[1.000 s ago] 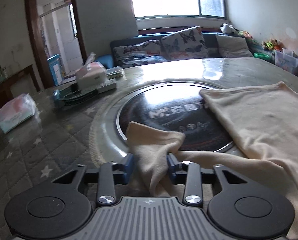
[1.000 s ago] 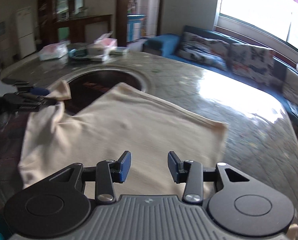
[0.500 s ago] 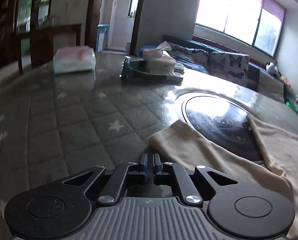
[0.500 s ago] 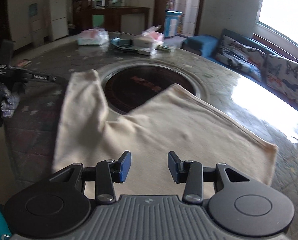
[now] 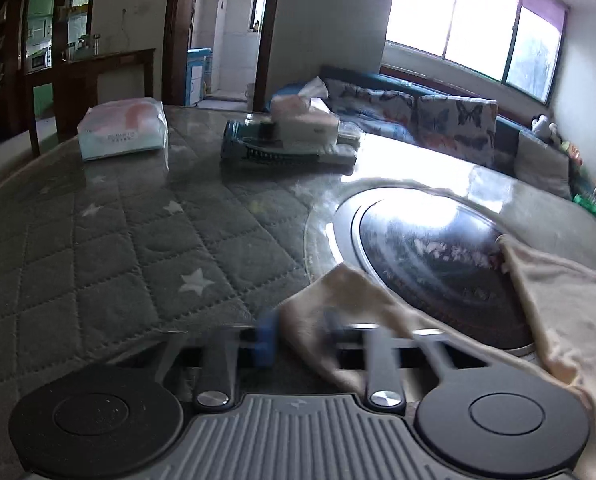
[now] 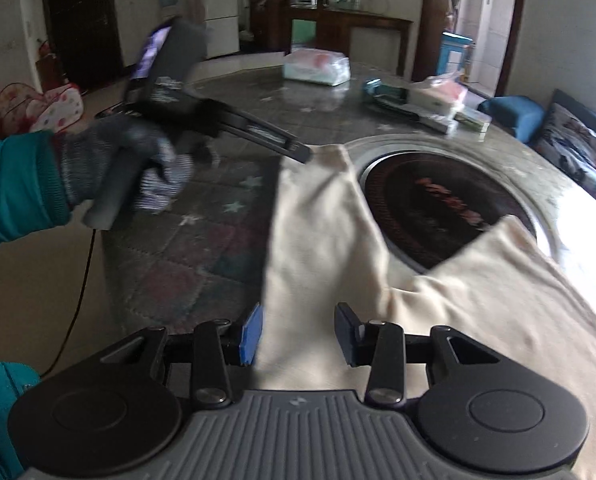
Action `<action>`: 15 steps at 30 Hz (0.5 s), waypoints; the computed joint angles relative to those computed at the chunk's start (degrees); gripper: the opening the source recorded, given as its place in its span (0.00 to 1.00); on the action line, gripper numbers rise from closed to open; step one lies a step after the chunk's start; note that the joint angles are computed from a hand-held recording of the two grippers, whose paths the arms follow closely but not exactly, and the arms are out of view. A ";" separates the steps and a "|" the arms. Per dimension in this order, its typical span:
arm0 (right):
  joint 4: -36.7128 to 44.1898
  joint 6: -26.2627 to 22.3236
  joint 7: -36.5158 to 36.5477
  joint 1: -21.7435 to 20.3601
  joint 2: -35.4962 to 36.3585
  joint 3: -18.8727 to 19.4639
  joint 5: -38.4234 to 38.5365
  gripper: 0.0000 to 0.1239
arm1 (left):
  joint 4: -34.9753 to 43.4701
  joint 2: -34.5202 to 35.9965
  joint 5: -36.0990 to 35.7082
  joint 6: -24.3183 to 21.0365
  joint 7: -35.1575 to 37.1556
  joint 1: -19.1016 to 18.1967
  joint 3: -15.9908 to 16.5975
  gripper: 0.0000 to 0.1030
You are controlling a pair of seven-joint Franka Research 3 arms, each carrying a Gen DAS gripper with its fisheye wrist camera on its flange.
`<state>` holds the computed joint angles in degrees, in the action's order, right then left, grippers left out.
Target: Fold clothes
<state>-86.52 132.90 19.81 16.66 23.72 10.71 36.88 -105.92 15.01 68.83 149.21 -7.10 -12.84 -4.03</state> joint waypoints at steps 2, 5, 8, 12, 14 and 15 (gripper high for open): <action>-0.40 0.57 0.48 0.67 0.19 0.02 -0.64 0.27 | -0.53 -0.18 1.95 1.13 -2.14 -0.02 0.41 0.09; -0.77 0.92 1.63 1.30 0.58 -0.02 -1.58 0.13 | -2.39 -1.94 4.42 -1.00 -5.90 -0.64 0.33 0.07; -1.88 -0.25 1.19 0.89 0.06 0.43 -1.10 0.04 | -5.91 -5.67 7.82 -4.75 -11.27 -1.09 -0.73 0.07; -4.58 -2.71 -4.11 -0.17 -1.75 1.29 1.50 0.03 | -11.24 -10.54 10.68 -9.99 -16.54 -0.53 -3.37 0.07; -6.01 -1.60 -6.11 -0.03 -2.61 1.18 2.61 0.03 | -12.07 -10.87 8.38 -10.22 -15.28 0.60 -4.12 0.07; -5.64 -2.17 -5.55 -0.08 -2.60 0.90 3.00 0.03 | -12.46 -11.02 7.23 -10.33 -14.64 1.04 -4.36 0.07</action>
<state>-92.16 130.73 14.26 16.58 21.12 11.62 39.88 -118.38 3.99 76.06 138.88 -21.74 -11.80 -8.39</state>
